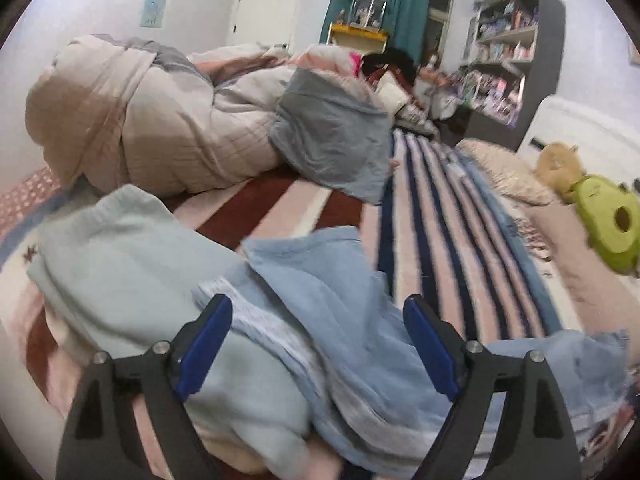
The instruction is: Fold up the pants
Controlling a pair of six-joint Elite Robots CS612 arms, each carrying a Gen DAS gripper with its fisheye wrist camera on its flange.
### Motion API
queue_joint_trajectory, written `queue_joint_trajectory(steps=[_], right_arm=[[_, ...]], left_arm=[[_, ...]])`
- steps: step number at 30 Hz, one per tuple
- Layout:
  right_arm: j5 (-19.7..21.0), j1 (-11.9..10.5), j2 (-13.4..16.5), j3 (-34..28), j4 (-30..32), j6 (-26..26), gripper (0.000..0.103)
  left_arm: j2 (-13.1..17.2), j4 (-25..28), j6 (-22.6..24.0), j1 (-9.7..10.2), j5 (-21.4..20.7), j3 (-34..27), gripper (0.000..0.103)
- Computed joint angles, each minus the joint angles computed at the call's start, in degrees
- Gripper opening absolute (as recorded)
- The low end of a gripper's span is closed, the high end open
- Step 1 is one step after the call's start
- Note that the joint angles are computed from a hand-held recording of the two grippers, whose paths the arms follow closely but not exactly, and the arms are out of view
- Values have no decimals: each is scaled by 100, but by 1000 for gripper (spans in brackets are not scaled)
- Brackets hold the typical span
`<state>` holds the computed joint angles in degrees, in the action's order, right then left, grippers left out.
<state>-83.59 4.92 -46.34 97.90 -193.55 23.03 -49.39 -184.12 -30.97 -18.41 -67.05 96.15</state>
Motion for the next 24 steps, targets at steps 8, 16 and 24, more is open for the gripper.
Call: queue_joint_trajectory(steps=[8, 16, 24], right_arm=[[416, -130, 295, -669, 698, -247, 80], [909, -195, 593, -1016, 889, 57, 80], [937, -194, 619, -1035, 900, 86, 78]], left_arm=[[309, 1025, -49, 271, -249, -665, 85], [563, 1811, -339, 500, -950, -1195, 79], [511, 1521, -228, 442, -838, -1019, 3]])
